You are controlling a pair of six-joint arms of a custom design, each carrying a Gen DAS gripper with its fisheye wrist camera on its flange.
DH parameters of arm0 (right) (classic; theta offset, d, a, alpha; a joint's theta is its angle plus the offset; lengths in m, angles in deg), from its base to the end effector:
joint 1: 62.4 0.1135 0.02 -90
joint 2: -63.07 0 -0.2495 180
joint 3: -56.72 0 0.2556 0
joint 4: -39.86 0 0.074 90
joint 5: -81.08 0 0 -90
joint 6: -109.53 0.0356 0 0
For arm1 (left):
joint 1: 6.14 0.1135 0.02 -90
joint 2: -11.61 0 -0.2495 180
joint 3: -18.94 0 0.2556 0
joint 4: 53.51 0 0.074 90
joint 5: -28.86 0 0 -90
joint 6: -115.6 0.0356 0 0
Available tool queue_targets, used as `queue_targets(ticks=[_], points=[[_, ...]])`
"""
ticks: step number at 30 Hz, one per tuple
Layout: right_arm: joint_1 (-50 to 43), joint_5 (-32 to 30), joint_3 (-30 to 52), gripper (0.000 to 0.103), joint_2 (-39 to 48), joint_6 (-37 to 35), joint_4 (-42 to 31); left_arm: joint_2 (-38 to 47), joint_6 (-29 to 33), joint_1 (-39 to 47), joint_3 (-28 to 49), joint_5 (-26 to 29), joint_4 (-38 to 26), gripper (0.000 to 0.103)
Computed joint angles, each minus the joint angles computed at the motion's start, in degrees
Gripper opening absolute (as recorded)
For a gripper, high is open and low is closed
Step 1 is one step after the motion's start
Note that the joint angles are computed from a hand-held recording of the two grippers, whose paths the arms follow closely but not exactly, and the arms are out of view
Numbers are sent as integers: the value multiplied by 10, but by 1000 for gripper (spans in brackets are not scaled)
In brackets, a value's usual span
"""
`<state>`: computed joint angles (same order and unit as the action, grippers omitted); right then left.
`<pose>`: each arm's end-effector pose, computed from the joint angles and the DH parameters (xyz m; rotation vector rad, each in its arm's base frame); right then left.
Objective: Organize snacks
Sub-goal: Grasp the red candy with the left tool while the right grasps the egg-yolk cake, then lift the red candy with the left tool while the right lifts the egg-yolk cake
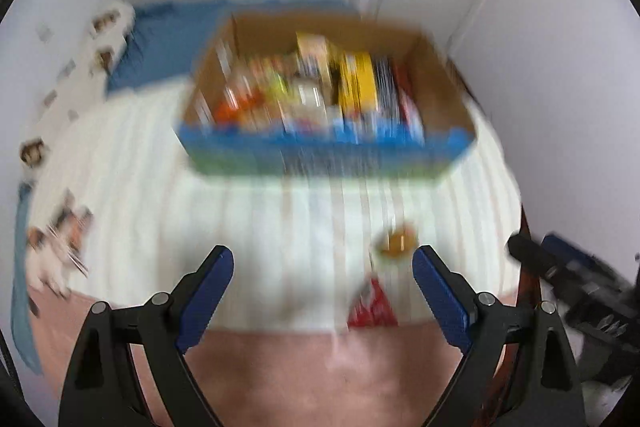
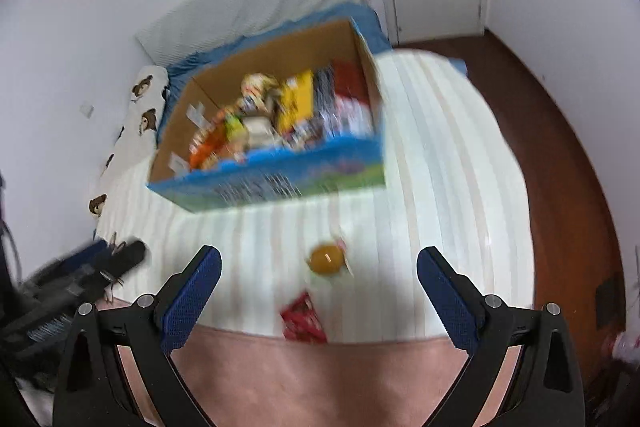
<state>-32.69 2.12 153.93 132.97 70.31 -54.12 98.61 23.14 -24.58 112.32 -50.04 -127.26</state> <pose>0.1810 0.0954 0.3650 0.5474 2.6485 0.1612 0.2852 -0.1023 0.2905 0.4377 2.7313 -0.3647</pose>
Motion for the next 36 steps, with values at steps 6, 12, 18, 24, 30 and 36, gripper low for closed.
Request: queue_targets(ticks=[6, 12, 18, 24, 30, 36], points=[[-46, -75, -163, 75, -90, -14, 53, 88, -40, -66, -87, 37, 50, 92], [-109, -112, -225, 73, -111, -48, 79, 202, -70, -114, -85, 42, 96, 46], [-132, -151, -257, 73, -59, -79, 171, 167, -63, -90, -112, 9, 105, 45], [-109, -155, -217, 73, 94, -111, 249, 158, -42, -8, -124, -23, 98, 45], [-96, -159, -174, 73, 219, -122, 277, 167, -52, 17, -138, -19, 117, 45], [-61, -129, -160, 54, 242, -137, 268, 164, -54, 10, -154, -23, 132, 45]])
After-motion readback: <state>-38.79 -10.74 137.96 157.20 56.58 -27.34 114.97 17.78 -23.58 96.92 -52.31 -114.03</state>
